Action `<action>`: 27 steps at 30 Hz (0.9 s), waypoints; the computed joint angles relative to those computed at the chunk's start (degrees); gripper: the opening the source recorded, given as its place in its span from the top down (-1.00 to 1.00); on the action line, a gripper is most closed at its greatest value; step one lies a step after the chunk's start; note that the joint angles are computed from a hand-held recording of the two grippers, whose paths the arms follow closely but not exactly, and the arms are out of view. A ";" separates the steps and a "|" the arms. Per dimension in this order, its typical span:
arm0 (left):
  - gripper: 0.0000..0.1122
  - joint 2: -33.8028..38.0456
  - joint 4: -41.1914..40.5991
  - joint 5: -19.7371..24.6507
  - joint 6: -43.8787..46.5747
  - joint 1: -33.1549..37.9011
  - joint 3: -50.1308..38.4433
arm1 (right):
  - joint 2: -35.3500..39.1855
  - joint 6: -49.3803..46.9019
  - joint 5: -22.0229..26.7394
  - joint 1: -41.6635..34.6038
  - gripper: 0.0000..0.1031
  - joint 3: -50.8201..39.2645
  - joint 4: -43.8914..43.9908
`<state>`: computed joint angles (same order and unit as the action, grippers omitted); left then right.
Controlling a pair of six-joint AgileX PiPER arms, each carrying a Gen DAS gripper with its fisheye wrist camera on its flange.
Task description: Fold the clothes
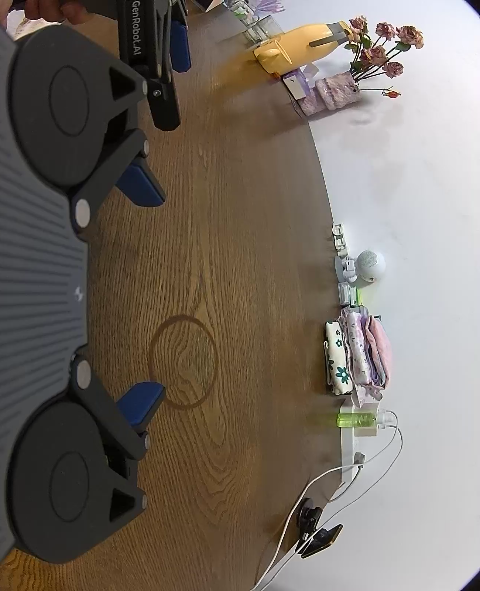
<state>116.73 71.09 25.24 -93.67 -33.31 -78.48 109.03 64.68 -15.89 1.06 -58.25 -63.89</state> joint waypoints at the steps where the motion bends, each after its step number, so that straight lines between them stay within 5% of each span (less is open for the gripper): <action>1: -0.83 0.00 0.00 0.00 0.00 0.00 0.00 | 0.02 -0.06 0.02 0.01 -0.99 -0.02 0.02; 27: -0.83 0.52 -0.46 0.39 0.58 -0.20 -0.41 | 1.27 4.17 -0.25 -0.16 -0.99 -1.00 -4.56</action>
<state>117.24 70.63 25.63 -93.09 -33.51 -78.89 110.30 68.85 -16.15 0.90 -59.25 -68.45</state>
